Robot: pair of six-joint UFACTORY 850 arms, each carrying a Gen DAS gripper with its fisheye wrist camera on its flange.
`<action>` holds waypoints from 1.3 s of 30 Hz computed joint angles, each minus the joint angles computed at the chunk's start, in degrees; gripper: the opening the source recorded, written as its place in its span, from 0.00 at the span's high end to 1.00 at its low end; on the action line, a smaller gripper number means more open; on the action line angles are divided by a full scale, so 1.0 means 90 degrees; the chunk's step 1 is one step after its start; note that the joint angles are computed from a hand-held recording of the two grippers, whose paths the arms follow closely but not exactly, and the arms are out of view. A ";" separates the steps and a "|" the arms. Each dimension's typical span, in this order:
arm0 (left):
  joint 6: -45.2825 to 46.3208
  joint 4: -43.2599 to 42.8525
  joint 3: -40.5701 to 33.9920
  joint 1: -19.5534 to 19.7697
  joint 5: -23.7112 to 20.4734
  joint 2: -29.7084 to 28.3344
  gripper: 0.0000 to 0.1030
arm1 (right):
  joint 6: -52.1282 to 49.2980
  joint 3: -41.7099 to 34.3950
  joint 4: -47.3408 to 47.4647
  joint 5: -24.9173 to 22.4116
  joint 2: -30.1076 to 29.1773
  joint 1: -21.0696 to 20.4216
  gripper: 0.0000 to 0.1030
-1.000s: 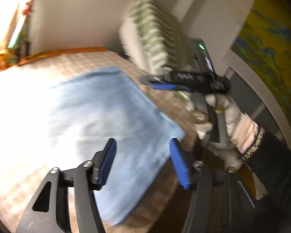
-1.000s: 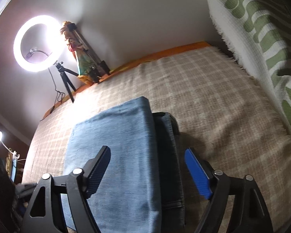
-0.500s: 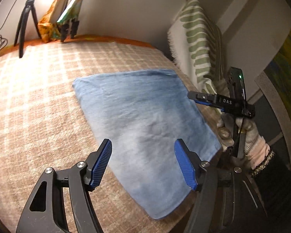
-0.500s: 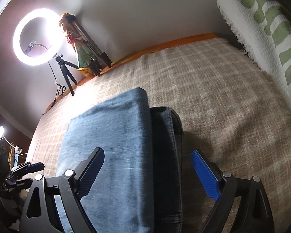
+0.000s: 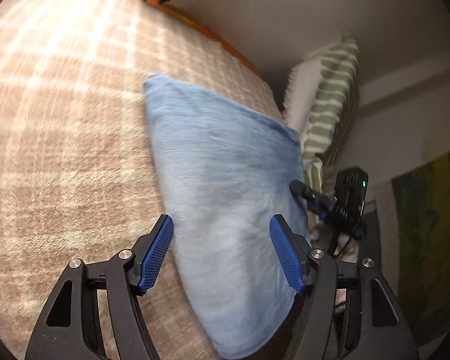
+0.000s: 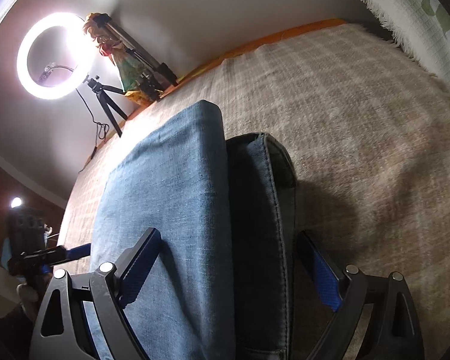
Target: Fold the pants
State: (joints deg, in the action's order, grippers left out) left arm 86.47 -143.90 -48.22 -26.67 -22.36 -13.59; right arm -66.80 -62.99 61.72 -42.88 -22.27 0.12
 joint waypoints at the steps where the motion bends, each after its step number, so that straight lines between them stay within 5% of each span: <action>1: -0.0133 0.0055 0.0022 0.0046 -0.0145 -0.0051 0.35 | -0.0058 0.0006 0.0061 -0.0022 -0.0008 -0.0006 0.08; 9: 0.0063 -0.0207 -0.0029 0.0057 -0.0580 -0.0337 0.35 | -0.0509 0.0083 0.0501 -0.0420 -0.0045 -0.0119 0.12; 14: 0.0366 -0.0357 -0.0211 0.0023 -0.0535 -0.0476 0.35 | -0.0470 0.0048 0.0627 -0.0859 -0.0189 -0.0104 0.34; 19: 0.0565 -0.0434 -0.0329 0.0037 -0.0635 -0.0594 0.37 | -0.0403 0.0269 0.0691 -0.0411 0.0082 0.0049 0.49; 23: 0.1059 -0.0822 -0.0292 0.0014 -0.0682 -0.0602 0.60 | -0.0306 0.0413 0.0519 0.0017 0.0452 0.0203 0.71; 26: 0.1417 -0.1005 -0.0242 0.0011 -0.0705 -0.0545 0.73 | -0.0054 0.0511 0.0191 0.0508 0.0746 0.0411 0.76; 33: 0.1774 -0.0936 -0.0163 0.0053 -0.0854 -0.0346 0.79 | 0.0201 0.0754 -0.0202 0.1479 0.1373 0.0885 0.81; 39: 0.2070 -0.0768 -0.0346 0.0191 -0.0736 -0.0225 0.81 | 0.0189 0.0710 -0.0148 0.1701 0.1682 0.1024 0.82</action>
